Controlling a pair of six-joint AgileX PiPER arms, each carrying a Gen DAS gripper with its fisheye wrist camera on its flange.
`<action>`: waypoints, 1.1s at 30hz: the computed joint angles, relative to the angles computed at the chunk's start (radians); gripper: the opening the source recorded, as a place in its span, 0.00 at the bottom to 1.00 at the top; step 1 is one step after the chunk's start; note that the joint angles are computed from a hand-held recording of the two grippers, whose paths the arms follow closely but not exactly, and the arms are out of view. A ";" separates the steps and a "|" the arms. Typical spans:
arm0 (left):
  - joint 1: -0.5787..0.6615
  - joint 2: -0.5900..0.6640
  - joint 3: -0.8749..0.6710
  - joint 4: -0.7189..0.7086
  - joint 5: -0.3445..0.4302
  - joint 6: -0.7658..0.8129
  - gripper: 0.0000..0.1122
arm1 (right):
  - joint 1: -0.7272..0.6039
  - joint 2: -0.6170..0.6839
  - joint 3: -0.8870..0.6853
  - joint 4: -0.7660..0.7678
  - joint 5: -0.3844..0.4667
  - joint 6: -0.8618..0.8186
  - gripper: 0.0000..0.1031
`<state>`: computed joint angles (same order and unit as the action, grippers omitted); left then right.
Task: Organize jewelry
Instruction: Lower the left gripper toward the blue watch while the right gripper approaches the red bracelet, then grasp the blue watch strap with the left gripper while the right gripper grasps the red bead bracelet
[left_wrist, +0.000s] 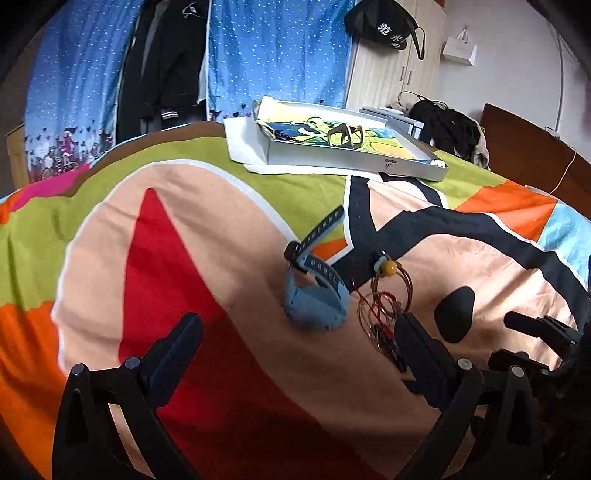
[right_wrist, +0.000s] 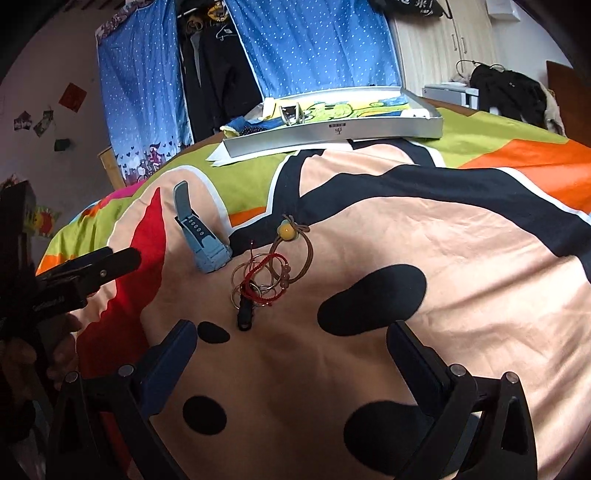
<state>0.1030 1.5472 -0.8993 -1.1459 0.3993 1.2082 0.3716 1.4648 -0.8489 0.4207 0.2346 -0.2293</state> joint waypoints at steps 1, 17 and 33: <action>0.004 0.024 -0.027 0.003 0.015 -0.003 0.90 | -0.006 0.015 -0.015 0.032 0.007 -0.036 0.99; 0.051 0.226 -0.247 0.039 0.183 -0.050 0.75 | -0.020 0.348 -0.381 0.031 0.218 -0.092 0.39; 0.090 0.324 -0.347 0.085 0.282 -0.147 0.38 | -0.012 0.428 -0.413 -0.074 0.231 0.056 0.27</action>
